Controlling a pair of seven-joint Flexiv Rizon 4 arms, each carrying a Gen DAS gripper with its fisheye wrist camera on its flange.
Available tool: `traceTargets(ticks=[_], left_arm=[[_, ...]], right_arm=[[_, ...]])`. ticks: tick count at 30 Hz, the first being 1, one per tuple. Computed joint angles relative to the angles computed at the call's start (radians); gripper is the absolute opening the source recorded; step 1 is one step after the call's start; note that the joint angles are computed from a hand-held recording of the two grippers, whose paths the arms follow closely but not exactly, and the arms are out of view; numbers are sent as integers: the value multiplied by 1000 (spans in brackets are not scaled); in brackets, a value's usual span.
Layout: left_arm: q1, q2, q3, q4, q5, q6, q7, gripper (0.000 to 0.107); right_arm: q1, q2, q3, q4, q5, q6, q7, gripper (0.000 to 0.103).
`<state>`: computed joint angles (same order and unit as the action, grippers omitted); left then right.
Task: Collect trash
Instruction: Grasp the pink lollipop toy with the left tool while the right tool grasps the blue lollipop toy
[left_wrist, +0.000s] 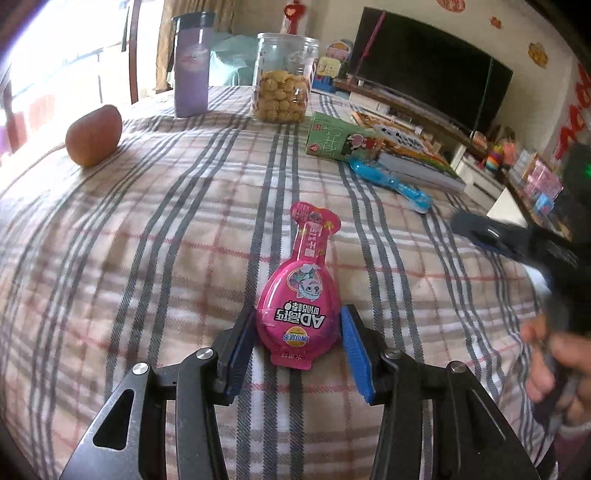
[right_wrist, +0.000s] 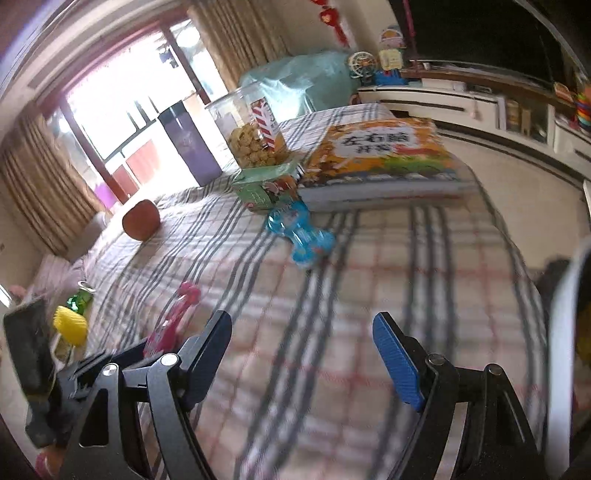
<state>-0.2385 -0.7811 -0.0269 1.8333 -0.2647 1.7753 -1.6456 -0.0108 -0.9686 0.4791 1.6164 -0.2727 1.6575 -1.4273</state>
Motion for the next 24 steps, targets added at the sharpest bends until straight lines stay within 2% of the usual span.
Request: traceTargets(ticks=[4, 6, 9, 10, 11, 13, 14, 18, 20, 24], left_arm=[[80, -1, -86, 22, 34, 35, 5, 52], [81, -1, -86, 25, 40, 40, 6, 54], [87, -8, -93, 18, 47, 41, 12, 60], [85, -8, -89, 17, 46, 39, 12, 60], [80, -8, -83, 15, 43, 37, 12, 60], [73, -10, -75, 11, 39, 35, 12, 60], [64, -11, -66, 8, 35, 34, 10, 61], [68, -8, -72, 15, 35, 39, 8, 64], [69, -7, -72, 16, 36, 39, 9, 69], [63, -6, -65, 17, 32, 40, 6, 71]], right_arm=[[142, -15, -165, -88, -4, -26, 36, 80], [185, -34, -210, -143, -17, -74, 36, 80], [252, -54, -294, -191, -19, -94, 43, 78], [273, -58, -322, -201, -23, -109, 46, 75], [284, -60, -335, -207, -26, -130, 47, 65], [294, -55, -352, -197, -18, -116, 48, 52], [296, -49, -357, -185, -16, -105, 45, 37], [326, 2, -414, -72, 1, -14, 59, 36], [276, 27, -354, -20, 6, 9, 51, 36], [184, 102, -264, 141, 29, 84, 55, 36]])
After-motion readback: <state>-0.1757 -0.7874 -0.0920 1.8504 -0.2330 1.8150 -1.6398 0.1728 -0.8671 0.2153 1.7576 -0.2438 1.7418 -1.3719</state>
